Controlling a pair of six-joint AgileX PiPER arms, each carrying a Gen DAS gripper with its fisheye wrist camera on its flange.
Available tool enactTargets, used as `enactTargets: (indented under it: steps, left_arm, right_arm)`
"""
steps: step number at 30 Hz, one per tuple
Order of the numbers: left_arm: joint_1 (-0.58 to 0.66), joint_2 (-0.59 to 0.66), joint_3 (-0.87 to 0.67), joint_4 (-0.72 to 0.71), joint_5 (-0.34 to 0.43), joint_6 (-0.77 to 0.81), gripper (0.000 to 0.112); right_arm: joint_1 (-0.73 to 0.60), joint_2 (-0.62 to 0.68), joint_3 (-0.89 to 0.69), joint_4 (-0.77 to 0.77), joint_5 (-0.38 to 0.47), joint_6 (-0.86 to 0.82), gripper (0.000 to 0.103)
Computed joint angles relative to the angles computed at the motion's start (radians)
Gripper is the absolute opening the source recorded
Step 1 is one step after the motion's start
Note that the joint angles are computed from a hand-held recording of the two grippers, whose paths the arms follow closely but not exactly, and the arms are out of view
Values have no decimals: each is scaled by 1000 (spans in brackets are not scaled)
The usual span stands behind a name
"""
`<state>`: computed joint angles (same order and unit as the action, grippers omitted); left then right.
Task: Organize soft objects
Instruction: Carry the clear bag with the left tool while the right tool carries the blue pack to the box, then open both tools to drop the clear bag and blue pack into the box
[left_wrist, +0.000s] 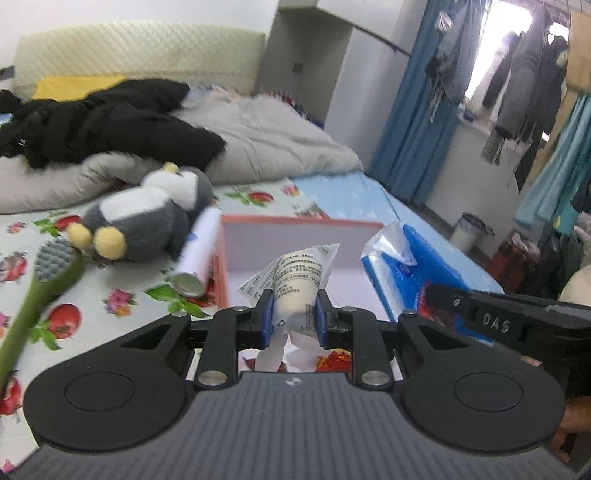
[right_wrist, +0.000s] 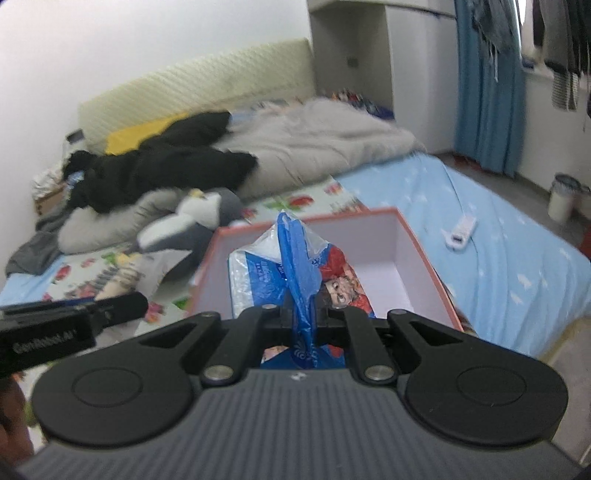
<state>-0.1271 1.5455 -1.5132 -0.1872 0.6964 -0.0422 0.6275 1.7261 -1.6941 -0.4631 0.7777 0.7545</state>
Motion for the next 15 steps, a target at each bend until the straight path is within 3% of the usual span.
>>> enactTargets:
  steps: [6, 15]
  left_arm:
    - [-36, 203, -189, 18, 66, -16, 28]
    - [-58, 471, -480, 45, 230, -39, 30]
  right_arm:
    - [-84, 83, -46, 125, 26, -107, 10]
    - [-164, 223, -138, 265, 79, -236, 11]
